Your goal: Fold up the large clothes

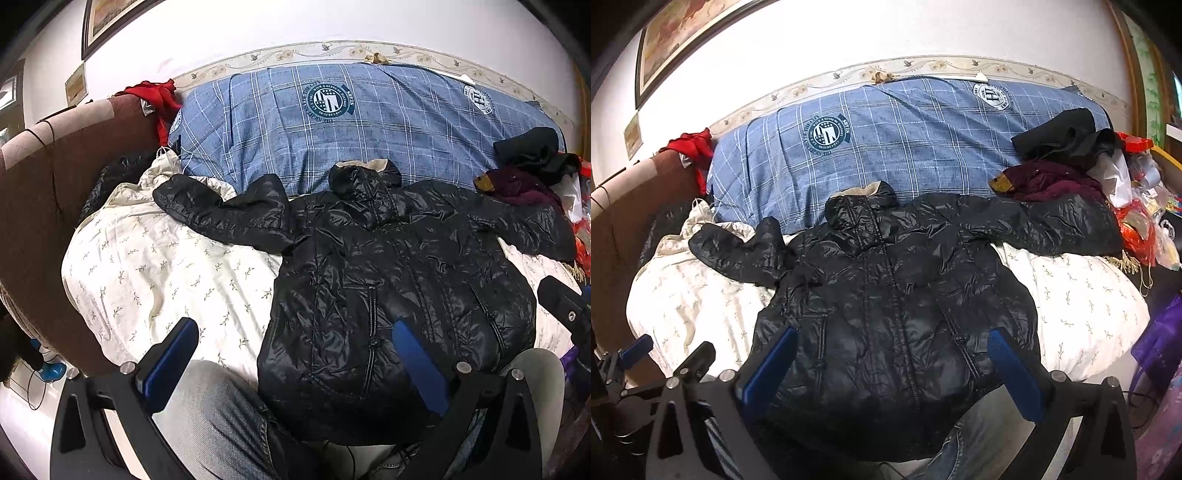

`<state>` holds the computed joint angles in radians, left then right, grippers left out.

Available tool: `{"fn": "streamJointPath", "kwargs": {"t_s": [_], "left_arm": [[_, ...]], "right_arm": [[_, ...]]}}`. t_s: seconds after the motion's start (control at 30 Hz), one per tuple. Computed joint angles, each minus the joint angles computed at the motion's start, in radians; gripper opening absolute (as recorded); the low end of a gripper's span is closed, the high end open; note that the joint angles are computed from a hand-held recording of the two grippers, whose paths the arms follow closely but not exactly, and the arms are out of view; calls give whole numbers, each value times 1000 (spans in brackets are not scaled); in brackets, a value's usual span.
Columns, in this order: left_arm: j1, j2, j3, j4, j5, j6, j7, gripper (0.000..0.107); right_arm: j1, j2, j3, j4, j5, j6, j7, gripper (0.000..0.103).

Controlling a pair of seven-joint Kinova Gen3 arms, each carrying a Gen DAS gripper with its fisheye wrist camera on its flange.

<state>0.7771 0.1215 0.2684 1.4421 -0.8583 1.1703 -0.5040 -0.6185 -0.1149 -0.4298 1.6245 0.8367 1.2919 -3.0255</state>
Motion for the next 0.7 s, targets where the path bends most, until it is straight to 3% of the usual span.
{"fn": "streamJointPath", "kwargs": {"t_s": [0.7], "left_arm": [[-23,0,-7,4,37,-63,-64,103]], "right_arm": [[-27,26,18,-23,26,30,3,103]]}}
